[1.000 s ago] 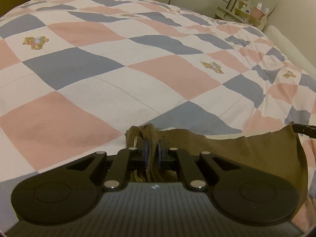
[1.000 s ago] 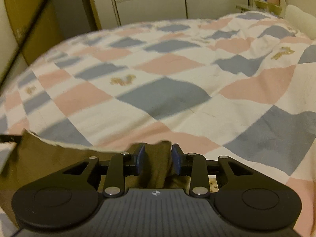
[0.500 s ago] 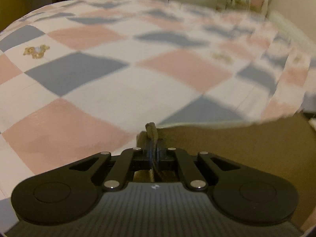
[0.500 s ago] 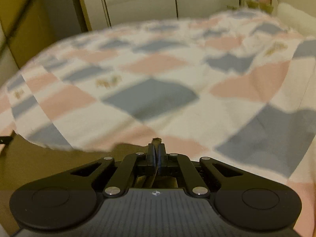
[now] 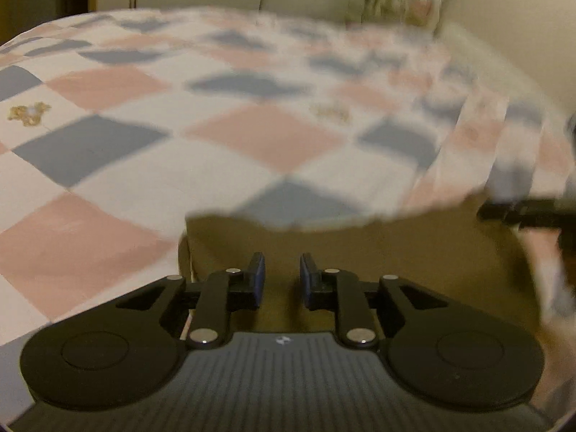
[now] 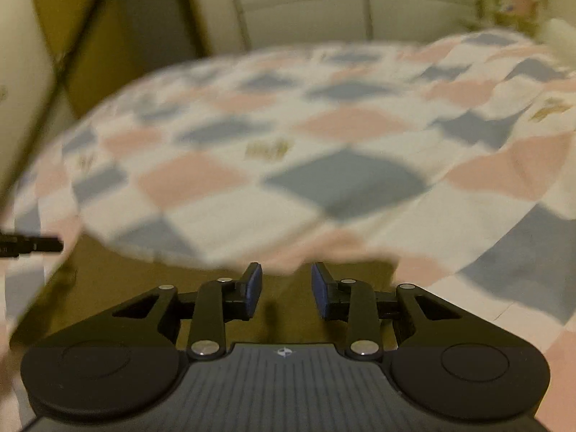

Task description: Fold clothes

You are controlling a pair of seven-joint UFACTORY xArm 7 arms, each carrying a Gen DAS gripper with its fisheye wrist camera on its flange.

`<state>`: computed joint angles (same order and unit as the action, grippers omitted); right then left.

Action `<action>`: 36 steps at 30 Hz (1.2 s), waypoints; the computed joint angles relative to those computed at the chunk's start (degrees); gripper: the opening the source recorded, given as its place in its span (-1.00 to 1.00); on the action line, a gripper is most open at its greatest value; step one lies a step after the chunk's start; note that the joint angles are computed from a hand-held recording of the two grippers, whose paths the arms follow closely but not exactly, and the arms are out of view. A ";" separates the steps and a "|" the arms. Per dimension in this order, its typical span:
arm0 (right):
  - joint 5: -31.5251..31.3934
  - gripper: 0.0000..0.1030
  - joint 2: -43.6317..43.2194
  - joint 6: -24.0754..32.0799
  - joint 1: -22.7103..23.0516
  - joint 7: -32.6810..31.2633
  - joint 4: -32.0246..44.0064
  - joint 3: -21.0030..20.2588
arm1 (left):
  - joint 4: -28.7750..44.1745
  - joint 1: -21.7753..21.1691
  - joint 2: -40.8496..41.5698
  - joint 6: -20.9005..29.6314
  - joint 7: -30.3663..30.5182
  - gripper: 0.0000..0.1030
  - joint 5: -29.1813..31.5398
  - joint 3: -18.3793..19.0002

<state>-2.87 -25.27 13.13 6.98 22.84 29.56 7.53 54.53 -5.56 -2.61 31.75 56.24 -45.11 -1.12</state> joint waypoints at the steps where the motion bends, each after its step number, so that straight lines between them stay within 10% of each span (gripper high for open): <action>1: -1.19 -0.41 1.13 0.70 -1.51 0.83 0.02 1.07 | -0.12 -0.06 1.58 -2.42 -2.49 -0.62 2.90 -0.43; 13: 5.23 -0.32 -17.24 6.99 3.64 7.45 -6.39 -0.54 | -9.47 -2.36 -15.04 3.22 -3.27 -0.68 3.09 3.33; 21: 11.35 -0.45 -23.10 13.28 8.63 15.72 -14.53 -0.53 | -16.32 -4.15 -16.15 -3.11 -11.48 -0.71 12.72 2.91; 26: 12.79 -0.01 -28.54 12.53 7.86 16.40 -15.24 -3.32 | -14.47 -7.04 -19.55 -1.89 -12.85 -0.71 12.25 4.64; 31: 17.23 0.23 -29.82 4.08 6.72 20.40 -19.76 -7.29 | -13.33 -9.80 -16.86 -5.02 -13.50 -0.71 11.28 3.68; 36: 23.97 0.21 -22.99 -13.94 17.07 20.75 -25.90 -17.49 | -13.81 -8.38 -12.94 -8.26 -19.98 -0.71 16.82 0.71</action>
<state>21.11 -48.26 -0.81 24.05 43.58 3.65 -9.96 40.72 -13.94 -15.55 23.50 36.26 -28.30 -0.41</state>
